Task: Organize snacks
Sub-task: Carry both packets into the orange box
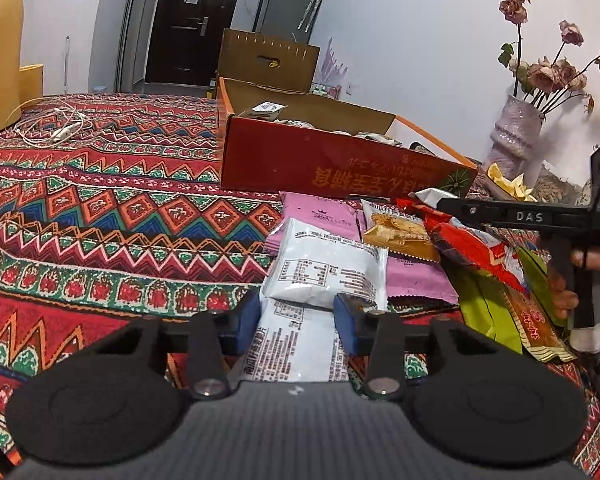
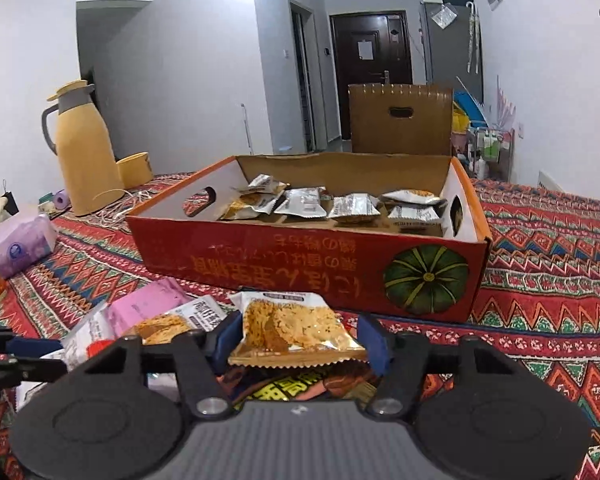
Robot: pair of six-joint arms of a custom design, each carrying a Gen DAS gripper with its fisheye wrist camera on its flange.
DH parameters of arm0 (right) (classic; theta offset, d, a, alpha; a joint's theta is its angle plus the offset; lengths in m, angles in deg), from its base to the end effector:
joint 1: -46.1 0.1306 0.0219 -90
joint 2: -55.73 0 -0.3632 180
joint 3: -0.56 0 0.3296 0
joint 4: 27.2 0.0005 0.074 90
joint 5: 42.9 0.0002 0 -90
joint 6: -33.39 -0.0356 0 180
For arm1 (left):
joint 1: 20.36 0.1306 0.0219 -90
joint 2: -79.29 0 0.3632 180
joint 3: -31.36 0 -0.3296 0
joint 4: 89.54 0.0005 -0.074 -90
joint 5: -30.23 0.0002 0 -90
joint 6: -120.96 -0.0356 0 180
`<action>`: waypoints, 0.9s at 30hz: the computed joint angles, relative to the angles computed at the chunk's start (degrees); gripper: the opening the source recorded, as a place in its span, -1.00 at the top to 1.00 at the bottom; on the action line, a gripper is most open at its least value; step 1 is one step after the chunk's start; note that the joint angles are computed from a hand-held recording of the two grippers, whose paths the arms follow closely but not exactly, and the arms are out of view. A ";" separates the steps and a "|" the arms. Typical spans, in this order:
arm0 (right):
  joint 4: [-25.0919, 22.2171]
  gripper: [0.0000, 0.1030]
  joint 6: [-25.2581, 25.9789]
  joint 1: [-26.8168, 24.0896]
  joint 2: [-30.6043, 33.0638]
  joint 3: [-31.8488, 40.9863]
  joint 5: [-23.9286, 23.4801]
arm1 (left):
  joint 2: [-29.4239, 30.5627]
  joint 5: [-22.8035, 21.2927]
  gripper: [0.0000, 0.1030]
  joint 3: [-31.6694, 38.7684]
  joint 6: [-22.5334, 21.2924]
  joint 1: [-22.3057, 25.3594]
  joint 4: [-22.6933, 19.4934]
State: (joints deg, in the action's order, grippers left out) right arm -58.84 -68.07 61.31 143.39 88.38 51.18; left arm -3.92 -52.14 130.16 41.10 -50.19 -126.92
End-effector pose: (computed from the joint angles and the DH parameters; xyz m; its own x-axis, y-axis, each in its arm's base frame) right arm 0.4157 0.1099 0.4371 -0.5342 0.0601 -0.8432 -0.0990 0.9862 0.1330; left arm 0.4166 -0.2449 0.4394 -0.5977 0.1415 -0.7892 0.4894 0.8441 -0.2192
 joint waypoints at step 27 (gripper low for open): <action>-12.51 -0.24 -10.44 17.43 -24.42 -18.69 27.36 | -10.49 -16.04 0.12 -7.74 2.54 -10.57 -7.55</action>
